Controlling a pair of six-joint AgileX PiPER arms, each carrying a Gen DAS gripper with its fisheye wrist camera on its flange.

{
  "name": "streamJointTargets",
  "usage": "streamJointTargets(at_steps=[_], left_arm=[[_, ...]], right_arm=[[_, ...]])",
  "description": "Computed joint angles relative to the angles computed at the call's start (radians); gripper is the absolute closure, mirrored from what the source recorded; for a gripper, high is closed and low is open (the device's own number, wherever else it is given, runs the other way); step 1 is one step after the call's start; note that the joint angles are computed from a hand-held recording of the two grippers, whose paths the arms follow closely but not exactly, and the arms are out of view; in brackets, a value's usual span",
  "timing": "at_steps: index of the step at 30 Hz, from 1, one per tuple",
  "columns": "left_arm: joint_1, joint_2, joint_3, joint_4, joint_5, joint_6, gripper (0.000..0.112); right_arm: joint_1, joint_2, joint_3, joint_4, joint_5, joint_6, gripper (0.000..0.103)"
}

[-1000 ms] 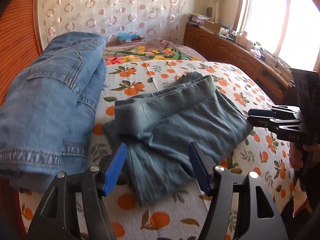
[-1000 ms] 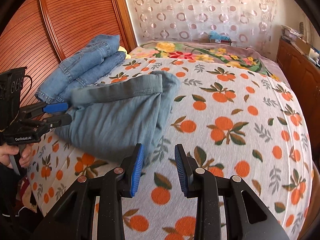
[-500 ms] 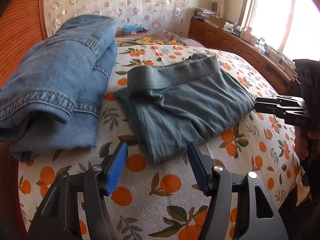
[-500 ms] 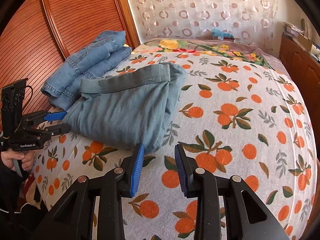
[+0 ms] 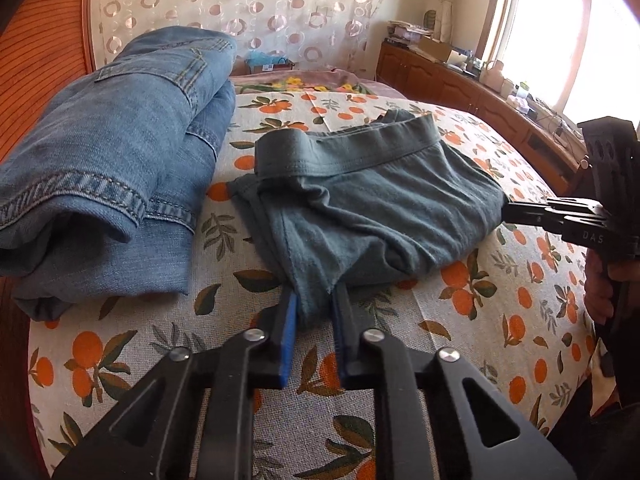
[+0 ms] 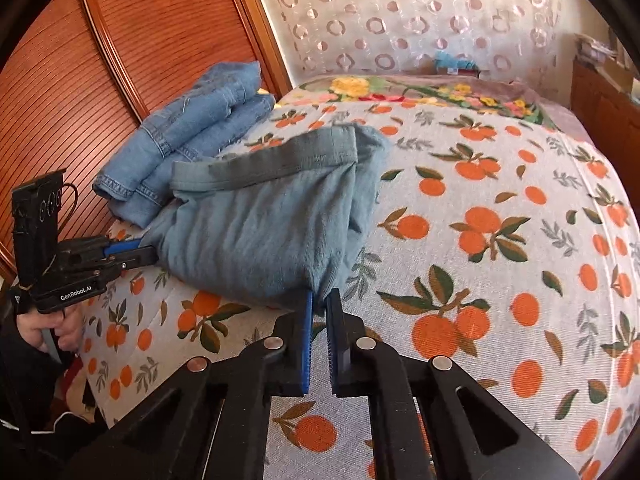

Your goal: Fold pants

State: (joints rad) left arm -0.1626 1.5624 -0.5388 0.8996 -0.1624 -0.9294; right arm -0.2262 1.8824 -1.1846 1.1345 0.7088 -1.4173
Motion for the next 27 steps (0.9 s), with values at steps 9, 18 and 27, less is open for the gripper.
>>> streamJointTargets(at_steps=[9, 18, 27], left_arm=[[0.019, -0.078, 0.067, -0.200, -0.026, 0.183, 0.101], [0.028, -0.213, 0.184, -0.091, -0.055, 0.087, 0.101], [-0.087, -0.375, 0.322, -0.179, -0.003, 0.126, 0.101]], right_arm=[[-0.031, -0.107, 0.140, 0.134, -0.031, -0.140, 0.099], [-0.086, -0.277, 0.356, 0.220, -0.012, -0.268, 0.100], [-0.278, -0.397, 0.555, 0.184, 0.125, -0.371, 0.099]])
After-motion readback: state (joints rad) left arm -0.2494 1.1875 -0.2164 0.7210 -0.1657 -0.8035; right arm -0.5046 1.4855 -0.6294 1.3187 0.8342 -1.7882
